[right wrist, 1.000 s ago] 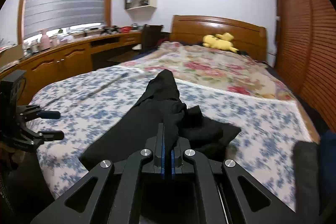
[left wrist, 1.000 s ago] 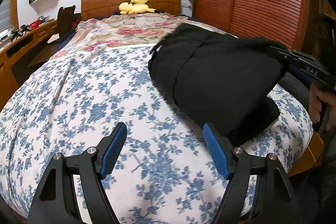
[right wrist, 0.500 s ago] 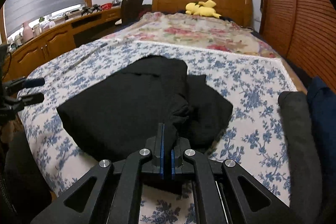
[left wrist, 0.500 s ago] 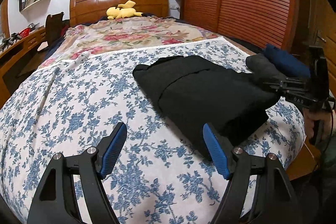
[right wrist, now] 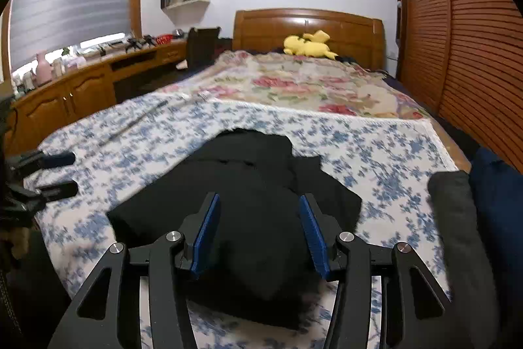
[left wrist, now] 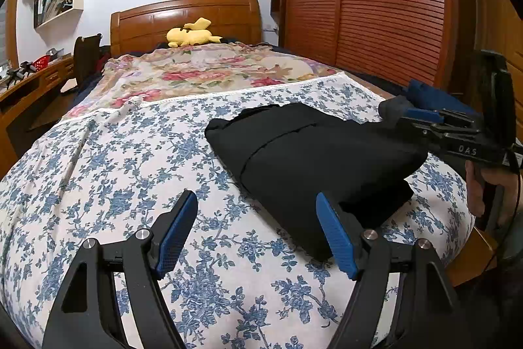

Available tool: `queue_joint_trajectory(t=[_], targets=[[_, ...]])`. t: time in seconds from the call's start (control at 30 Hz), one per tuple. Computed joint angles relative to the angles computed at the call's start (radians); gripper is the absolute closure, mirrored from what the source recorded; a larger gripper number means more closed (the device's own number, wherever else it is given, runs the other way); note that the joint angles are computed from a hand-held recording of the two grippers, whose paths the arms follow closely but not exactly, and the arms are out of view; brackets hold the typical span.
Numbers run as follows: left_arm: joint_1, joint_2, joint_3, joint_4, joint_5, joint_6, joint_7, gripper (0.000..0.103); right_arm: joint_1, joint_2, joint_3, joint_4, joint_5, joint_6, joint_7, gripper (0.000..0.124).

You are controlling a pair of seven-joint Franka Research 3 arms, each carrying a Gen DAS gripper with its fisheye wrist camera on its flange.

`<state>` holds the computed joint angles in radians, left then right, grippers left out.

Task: Fold large clothes
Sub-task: 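Lay the coat bundle down and open the right tool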

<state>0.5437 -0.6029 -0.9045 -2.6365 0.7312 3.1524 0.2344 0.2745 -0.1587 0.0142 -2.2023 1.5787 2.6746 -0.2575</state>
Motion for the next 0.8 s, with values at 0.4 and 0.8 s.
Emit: queue_joint_trajectory(t=[0.4, 0.8], targets=[[-0.001, -0.049, 0.004, -0.038, -0.011, 0.011, 0.0, 0.027, 0.022, 0.032, 0.014, -0.011, -0.107, -0.12, 0.062, 0.072], [-0.025, -0.042, 0.034, -0.055, -0.01, -0.016, 0.007, 0.027, 0.016, 0.143, 0.056, 0.071, -0.457, -0.144, 0.395, 0.082]])
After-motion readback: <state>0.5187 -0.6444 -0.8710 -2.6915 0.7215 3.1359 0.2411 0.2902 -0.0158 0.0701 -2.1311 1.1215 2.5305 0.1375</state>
